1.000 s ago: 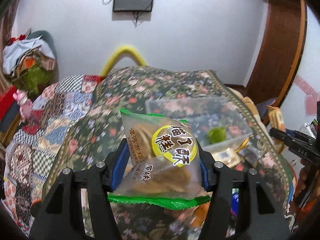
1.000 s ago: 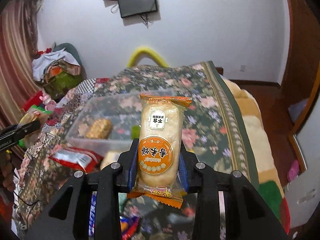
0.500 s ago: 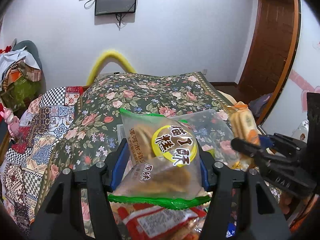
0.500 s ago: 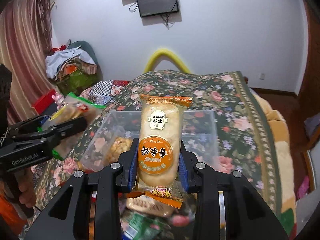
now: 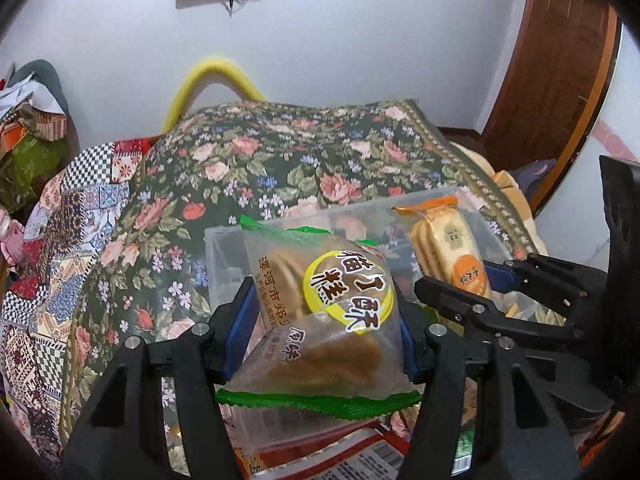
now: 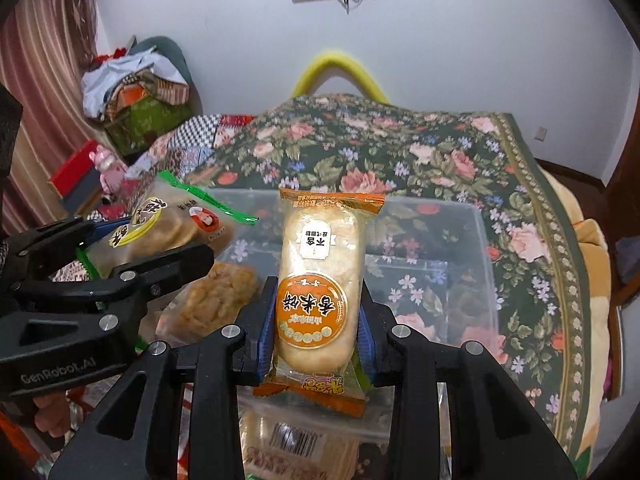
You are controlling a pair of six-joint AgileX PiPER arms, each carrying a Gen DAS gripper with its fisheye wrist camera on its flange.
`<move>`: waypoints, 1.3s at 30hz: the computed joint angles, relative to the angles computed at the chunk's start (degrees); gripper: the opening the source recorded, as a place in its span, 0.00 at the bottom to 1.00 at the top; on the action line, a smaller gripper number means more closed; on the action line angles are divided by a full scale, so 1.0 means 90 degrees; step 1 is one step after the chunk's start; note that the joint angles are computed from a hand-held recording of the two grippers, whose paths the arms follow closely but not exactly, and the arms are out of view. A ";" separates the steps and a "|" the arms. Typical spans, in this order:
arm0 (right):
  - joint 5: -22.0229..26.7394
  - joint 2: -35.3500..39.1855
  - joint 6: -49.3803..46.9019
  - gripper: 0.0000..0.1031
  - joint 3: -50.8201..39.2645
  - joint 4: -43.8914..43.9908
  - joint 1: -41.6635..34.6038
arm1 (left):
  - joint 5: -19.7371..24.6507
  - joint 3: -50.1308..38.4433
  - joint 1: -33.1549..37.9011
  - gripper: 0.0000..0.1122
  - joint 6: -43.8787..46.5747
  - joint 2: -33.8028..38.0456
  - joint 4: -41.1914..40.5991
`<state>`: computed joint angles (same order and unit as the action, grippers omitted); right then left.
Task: Organize snacks
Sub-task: 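Lower both held snacks into the clear box and open both tools, then grasp the bagged orange snack with left tool while right tool grasps blue cracker bag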
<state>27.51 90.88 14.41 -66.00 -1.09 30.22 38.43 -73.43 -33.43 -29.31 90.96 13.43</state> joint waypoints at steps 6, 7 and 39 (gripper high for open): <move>0.0145 0.0246 -0.0284 0.31 -0.0089 0.0218 0.0010 | 0.0190 -0.0114 0.0109 0.53 0.0123 0.0185 -0.0235; 0.0172 0.0282 -0.0344 0.31 -0.0106 0.0261 0.0007 | 0.0214 -0.0124 0.0109 0.53 0.0127 0.0179 -0.0230; 0.1993 -0.3163 0.4488 0.88 0.1703 -0.3741 0.2806 | 0.2368 0.1851 -0.3238 0.71 -0.3215 -0.3300 0.2710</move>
